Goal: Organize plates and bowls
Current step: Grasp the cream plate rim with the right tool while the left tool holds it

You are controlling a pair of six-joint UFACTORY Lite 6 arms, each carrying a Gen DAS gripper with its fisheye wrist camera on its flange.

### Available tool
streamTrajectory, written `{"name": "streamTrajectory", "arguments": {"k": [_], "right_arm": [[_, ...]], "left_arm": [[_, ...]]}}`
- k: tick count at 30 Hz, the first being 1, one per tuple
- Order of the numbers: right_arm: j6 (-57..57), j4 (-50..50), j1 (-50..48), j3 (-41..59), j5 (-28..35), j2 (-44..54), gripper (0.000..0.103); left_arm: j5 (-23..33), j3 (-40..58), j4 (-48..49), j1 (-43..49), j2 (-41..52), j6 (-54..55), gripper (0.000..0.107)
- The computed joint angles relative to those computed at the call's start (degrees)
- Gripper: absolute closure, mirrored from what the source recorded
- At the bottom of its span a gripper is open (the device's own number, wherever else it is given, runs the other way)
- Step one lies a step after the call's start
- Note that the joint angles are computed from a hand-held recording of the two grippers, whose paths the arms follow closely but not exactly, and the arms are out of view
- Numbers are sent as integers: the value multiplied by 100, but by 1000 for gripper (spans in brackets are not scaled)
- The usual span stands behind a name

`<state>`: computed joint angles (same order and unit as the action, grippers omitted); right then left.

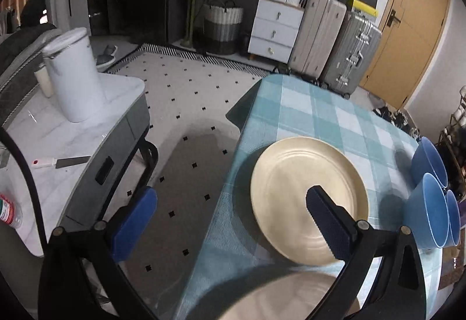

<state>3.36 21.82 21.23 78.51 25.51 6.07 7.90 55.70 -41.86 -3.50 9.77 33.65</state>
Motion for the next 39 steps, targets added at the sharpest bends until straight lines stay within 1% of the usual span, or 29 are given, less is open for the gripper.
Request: {"name": "streamTrajectory", "arguments": {"k": [1,2,3,5,6,7,8,9,11,14,15,17,19,20,23,26,27,28,29,30,33,34,36,39], "right_arm": [[-162,314,-141,331,206,457,1],[-131,387,-253,664,385,915,1],[-102,397,-333,839,472,1194,1],[279,70,-444,1335,698,1826,1],[632,-288,-460,1679,914,2179,1],[760,-438,-488,1858,1070,2355,1],[998,-733,-500,2237,1357,2707,1],[1258,-1074,-492,2485,1506,2971,1],[1343,-1288,-582,2628,1727,3212,2],[1323,-1398,-650,2433,1647,3271,3],[1364,-1446,-637,2526,1712,3387,3],[1329,-1462,-645,2704,1810,3633,5],[1332,-1445,-659,2840,1889,3830,13],[1334,-1427,-666,2834,1903,3858,14],[1466,-1494,-664,2647,1735,3867,14],[1427,-1466,-666,2567,1691,3933,15],[1407,-1439,-666,2468,1630,3900,19],[1376,-1412,-662,2492,1637,3942,25],[1342,-1385,-662,2486,1632,3956,27],[1330,-1381,-658,2477,1626,3968,32],[1259,-1283,-664,2428,1611,3996,48],[1163,-1137,-701,2405,1599,4009,53],[1156,-1083,-721,2325,1533,3987,55],[1226,-1183,-719,2209,1434,3936,56]], "left_arm": [[144,201,-45,46,216,35,4],[300,365,-212,99,390,193,4],[563,654,-139,158,672,111,4],[757,999,167,189,1014,-221,4],[838,1151,266,197,1171,-316,4],[910,1265,229,203,1297,-267,4],[976,1354,228,198,1404,-246,4],[1052,1480,293,178,1552,-295,4],[1172,1673,499,137,1776,-487,4],[1302,1805,151,113,1989,-80,5],[1318,1789,-33,147,1995,125,5],[1315,1825,4,152,2052,80,5],[1406,1888,-171,186,2141,238,5],[1393,1900,-187,193,2163,254,5],[1380,1893,-105,134,2186,227,5],[1374,1925,-39,105,2215,186,5],[1393,1925,-102,116,2223,234,5],[1409,1939,-129,117,2241,257,5],[1415,1947,-142,112,2253,268,6],[1414,1959,-105,96,2275,238,6],[1434,2066,-6,63,2387,134,6],[1487,2124,-82,76,2442,193,8],[1597,2235,-183,108,2554,236,9],[1641,2314,-151,113,2639,188,16]]}}
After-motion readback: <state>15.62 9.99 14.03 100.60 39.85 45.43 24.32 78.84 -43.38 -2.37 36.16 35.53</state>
